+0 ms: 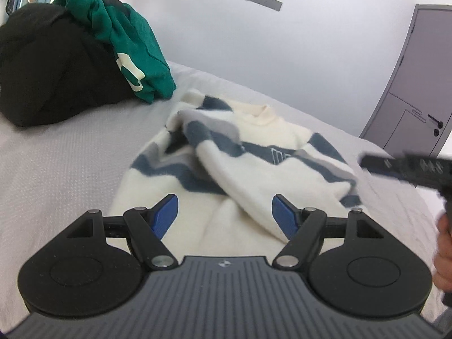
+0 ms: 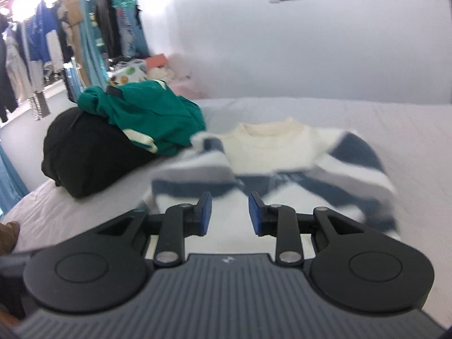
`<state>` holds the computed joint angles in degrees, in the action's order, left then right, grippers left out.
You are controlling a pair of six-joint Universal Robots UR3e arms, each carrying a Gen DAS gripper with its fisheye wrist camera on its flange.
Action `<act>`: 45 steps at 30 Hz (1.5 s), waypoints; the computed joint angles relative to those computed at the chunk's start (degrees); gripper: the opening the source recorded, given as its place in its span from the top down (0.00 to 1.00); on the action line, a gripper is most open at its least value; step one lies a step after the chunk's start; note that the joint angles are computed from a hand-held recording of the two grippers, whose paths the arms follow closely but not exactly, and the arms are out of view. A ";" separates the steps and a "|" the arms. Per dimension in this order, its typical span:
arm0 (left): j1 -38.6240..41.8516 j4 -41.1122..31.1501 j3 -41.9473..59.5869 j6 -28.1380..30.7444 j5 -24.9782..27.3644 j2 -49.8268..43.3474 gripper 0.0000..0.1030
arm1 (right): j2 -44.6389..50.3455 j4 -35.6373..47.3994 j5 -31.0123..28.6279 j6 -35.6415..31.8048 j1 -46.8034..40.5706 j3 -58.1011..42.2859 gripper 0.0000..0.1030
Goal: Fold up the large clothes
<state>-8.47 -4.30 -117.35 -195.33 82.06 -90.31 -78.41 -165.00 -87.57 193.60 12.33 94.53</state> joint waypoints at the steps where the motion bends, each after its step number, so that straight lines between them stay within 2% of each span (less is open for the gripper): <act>1: -1.03 -1.58 0.08 -0.59 1.16 0.83 0.25 | -2.89 1.07 -0.37 0.35 -0.20 2.86 0.69; 7: -2.32 -9.36 -0.47 -4.16 3.25 3.91 0.25 | -18.52 5.17 3.35 1.89 -5.17 19.39 0.69; 11: -1.95 -13.63 -0.81 -6.42 3.62 6.41 0.25 | -25.16 8.77 6.18 2.62 -9.55 26.39 0.69; 14: -1.52 -13.16 -2.77 -6.72 3.59 8.77 0.25 | -29.50 12.84 8.51 2.99 -13.84 30.28 0.68; 17: -2.90 -14.95 -3.09 -6.97 8.27 10.06 0.25 | -31.73 13.73 12.80 3.89 -18.26 33.58 0.67; 20: -2.67 -17.89 -3.94 -8.33 12.45 11.32 0.25 | -31.14 12.97 13.45 5.39 -19.75 34.96 0.67; 21: -1.59 -18.71 -4.65 -9.11 12.21 12.13 0.25 | -30.63 12.52 13.14 5.95 -19.72 35.15 0.66; 23: 1.70 -19.97 -6.50 -10.77 9.87 13.91 0.25 | -30.40 10.85 12.92 6.96 -20.33 36.37 0.48; 24: 3.13 -20.53 -7.26 -11.61 8.83 14.54 0.25 | -30.23 9.76 12.37 7.84 -20.36 36.92 0.34; 25: 4.36 -21.06 -7.93 -12.37 8.02 15.06 0.25 | -30.05 8.88 11.92 8.50 -20.54 37.40 0.29; 30: 8.93 -22.65 -10.23 -14.87 4.97 15.79 0.25 | -27.21 8.60 7.33 11.57 -20.00 36.55 0.31; 34: 9.35 -22.67 -10.27 -15.75 4.94 14.10 0.25 | -24.49 9.15 3.30 14.83 -19.74 35.49 0.31; 37: 9.02 -22.05 -9.81 -15.94 4.64 12.15 0.25 | -23.63 13.21 7.79 16.12 -23.20 35.14 0.31; 41: 8.91 -22.11 -9.76 -14.93 2.80 11.77 0.24 | -24.38 14.65 12.80 15.55 -26.21 36.33 0.29; 43: 10.31 -21.54 -11.13 -14.71 -0.19 12.99 0.24 | -26.20 14.88 16.74 14.66 -28.10 38.03 0.29; 45: 14.12 -21.02 -14.12 -14.55 -6.17 15.87 0.24 | -27.54 15.71 22.16 12.89 -30.37 39.47 0.29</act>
<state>5.65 -25.33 -131.47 -209.88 75.89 -74.44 -105.95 -149.29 -65.41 206.49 -18.05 133.99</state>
